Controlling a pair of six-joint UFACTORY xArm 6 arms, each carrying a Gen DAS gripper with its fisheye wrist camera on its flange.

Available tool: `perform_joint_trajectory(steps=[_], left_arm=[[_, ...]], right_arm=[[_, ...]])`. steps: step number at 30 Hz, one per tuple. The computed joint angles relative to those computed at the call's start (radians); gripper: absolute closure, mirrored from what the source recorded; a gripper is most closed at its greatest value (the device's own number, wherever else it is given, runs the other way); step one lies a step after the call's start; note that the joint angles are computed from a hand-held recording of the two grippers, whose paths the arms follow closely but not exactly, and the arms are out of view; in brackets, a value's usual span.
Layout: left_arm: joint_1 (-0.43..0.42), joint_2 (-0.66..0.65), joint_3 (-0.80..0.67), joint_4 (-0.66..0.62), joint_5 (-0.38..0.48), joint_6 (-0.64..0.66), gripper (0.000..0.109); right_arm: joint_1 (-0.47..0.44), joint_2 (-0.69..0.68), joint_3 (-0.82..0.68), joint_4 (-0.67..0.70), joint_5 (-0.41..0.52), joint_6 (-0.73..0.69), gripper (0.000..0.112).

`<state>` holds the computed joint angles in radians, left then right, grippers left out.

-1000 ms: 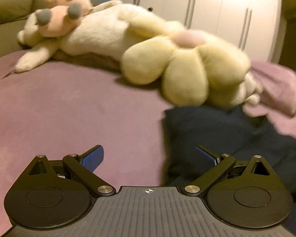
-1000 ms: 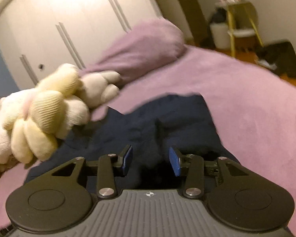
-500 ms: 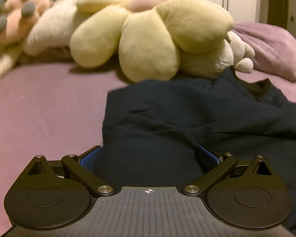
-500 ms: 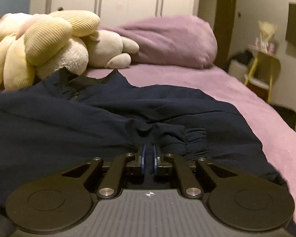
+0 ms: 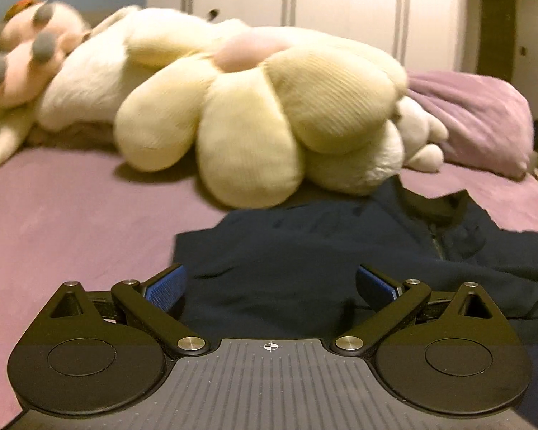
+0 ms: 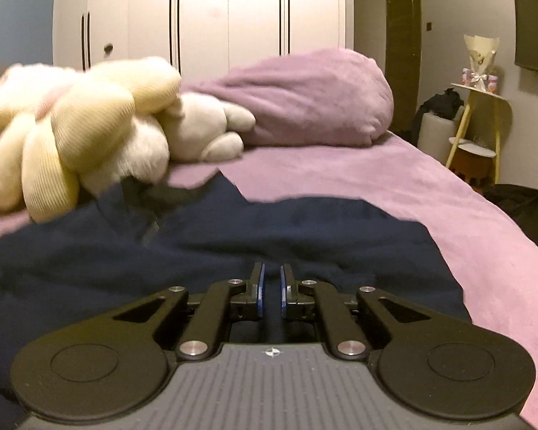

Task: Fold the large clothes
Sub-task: 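Lay the second sleeve on the jacket front and open the right gripper, then move both grippers to the jacket side edge to grasp it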

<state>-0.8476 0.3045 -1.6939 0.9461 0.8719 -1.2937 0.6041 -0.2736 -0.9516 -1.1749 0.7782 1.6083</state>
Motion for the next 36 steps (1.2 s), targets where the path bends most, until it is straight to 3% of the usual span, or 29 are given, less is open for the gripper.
perform_joint_trajectory(steps=[3,6,9,12,16,20,23,26,31,33,36], left_arm=[[-0.005,0.084,-0.082,-0.025,0.056,0.063,0.006],[-0.001,0.107,-0.068,0.029,0.019,0.078,0.006],[0.009,0.102,-0.027,0.069,-0.028,0.041,0.006],[0.026,0.093,-0.007,0.041,-0.07,0.032,0.006],[0.018,0.084,-0.036,-0.035,-0.025,0.116,0.006],[-0.011,-0.045,0.102,-0.016,-0.045,0.089,0.006],[-0.028,-0.132,0.237,0.036,-0.093,0.038,0.006],[-0.022,-0.128,0.265,0.052,-0.107,-0.001,0.006],[-0.03,-0.066,0.184,0.022,-0.037,0.07,0.006],[-0.046,-0.047,0.126,-0.031,0.035,0.152,0.006],[-0.068,-0.1,0.114,-0.12,0.113,0.233,0.006]], right_arm=[[-0.023,0.051,-0.042,0.004,-0.035,-0.019,0.104],[-0.066,0.119,-0.052,0.075,-0.069,-0.06,0.104],[-0.076,0.121,0.006,-0.072,-0.117,0.053,0.104],[-0.088,0.124,0.012,-0.096,-0.141,0.081,0.104],[-0.085,0.112,0.02,-0.099,-0.141,0.089,0.104],[-0.028,0.064,0.019,-0.018,-0.06,0.017,0.101],[0.01,-0.05,0.117,-0.075,-0.104,0.092,0.098],[0.034,-0.075,0.164,-0.057,-0.1,0.088,0.096],[0.064,-0.005,0.127,-0.061,-0.038,0.061,0.096],[0.065,-0.003,0.126,-0.062,-0.036,0.056,0.096],[0.069,-0.004,0.119,-0.039,-0.021,0.024,0.096]])
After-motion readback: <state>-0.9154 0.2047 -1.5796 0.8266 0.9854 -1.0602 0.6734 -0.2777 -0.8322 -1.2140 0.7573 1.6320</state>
